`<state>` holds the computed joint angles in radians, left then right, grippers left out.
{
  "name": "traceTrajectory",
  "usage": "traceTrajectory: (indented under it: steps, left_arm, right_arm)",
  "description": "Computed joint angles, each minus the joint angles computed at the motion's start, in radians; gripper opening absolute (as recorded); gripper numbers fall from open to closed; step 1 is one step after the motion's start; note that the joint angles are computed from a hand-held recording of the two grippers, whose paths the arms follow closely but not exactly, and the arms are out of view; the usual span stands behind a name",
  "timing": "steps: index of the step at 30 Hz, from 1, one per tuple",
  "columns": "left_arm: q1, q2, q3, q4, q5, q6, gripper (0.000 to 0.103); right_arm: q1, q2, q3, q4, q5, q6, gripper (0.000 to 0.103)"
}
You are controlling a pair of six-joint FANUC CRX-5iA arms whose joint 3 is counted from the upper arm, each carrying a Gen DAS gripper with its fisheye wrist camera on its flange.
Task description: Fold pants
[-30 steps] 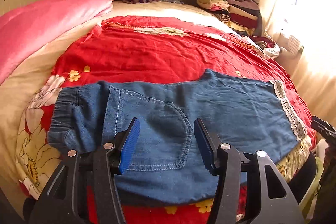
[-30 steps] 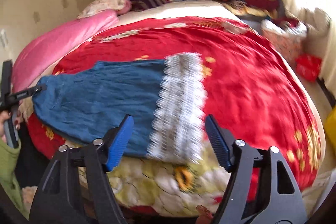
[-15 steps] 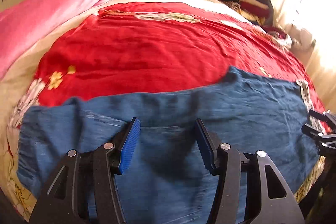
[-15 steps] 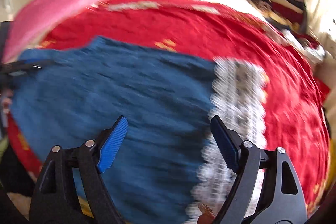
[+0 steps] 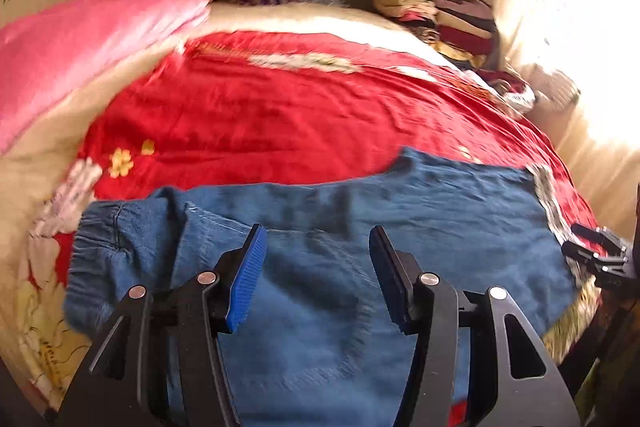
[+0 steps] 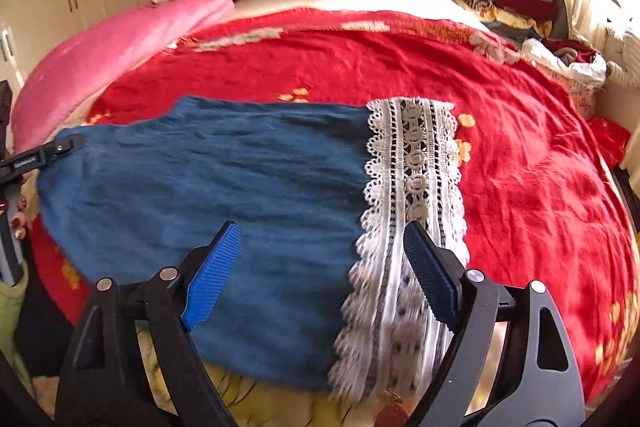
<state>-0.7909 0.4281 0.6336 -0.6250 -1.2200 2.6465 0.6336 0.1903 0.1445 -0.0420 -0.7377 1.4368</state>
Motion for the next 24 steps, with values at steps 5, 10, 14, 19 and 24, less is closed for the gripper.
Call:
traceTrajectory:
  steps: [5, 10, 14, 19, 24]
  left_arm:
    - [-0.04, 0.047, 0.055, 0.025, -0.035, -0.06, 0.099]
    - [-0.06, 0.084, 0.083, 0.05, -0.068, -0.129, 0.098]
    - [-0.06, 0.109, 0.094, 0.069, -0.102, -0.138, 0.098]
    - [-0.064, 0.142, 0.109, 0.063, -0.129, -0.165, 0.099]
    - [-0.061, 0.12, 0.088, 0.07, -0.11, -0.158, 0.098]
  right_arm:
    - [0.046, -0.069, -0.078, 0.055, 0.024, -0.018, 0.084]
    - [0.067, -0.086, -0.107, 0.051, -0.006, -0.02, 0.084]
    - [0.075, -0.064, -0.103, 0.061, -0.051, -0.059, 0.084]
    - [0.079, -0.037, -0.094, 0.075, -0.085, -0.084, 0.085]
    - [0.067, -0.059, -0.106, 0.042, -0.066, -0.071, 0.085]
